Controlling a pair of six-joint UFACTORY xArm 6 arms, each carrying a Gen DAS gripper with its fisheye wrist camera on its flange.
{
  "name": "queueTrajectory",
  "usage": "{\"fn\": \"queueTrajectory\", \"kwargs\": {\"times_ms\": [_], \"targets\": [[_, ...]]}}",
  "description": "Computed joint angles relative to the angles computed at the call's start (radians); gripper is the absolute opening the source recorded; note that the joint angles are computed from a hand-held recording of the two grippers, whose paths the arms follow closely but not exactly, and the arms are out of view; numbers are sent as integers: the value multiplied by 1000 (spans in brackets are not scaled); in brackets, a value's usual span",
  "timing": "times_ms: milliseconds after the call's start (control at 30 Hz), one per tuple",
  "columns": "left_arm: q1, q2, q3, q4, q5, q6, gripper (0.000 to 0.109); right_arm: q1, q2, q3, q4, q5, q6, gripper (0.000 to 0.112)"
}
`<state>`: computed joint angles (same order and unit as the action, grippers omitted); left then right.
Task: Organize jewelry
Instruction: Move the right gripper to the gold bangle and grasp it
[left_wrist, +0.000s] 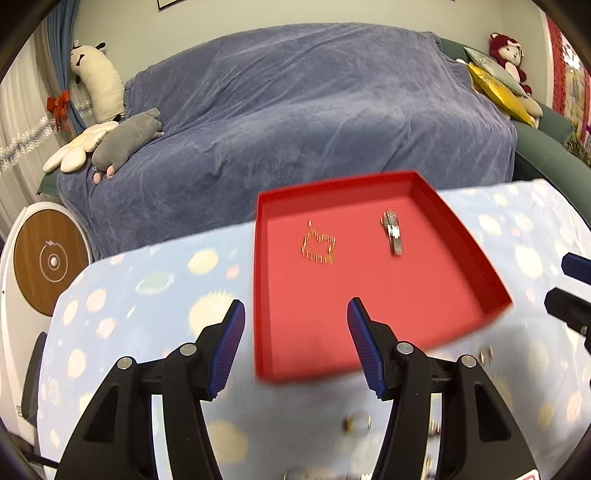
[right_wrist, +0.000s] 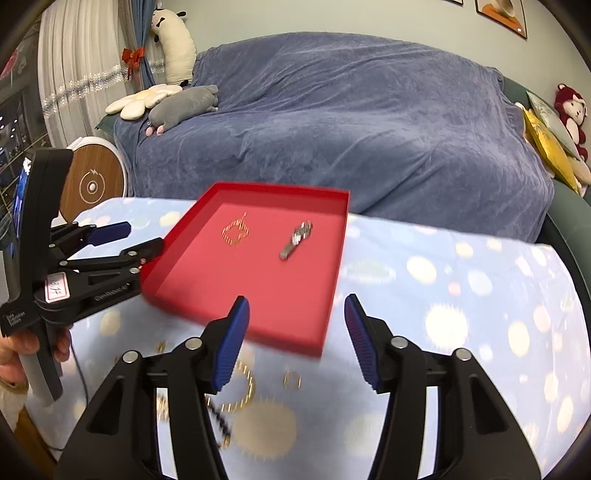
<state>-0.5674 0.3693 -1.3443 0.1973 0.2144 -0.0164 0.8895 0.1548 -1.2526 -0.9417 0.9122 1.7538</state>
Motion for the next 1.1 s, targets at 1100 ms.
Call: {"fn": "queueTrajectory", "kwargs": {"times_ms": [1100], "targets": [[30,-218,435,-404,-84,324,61,6,336,-232,157,-100,-129,61]]}}
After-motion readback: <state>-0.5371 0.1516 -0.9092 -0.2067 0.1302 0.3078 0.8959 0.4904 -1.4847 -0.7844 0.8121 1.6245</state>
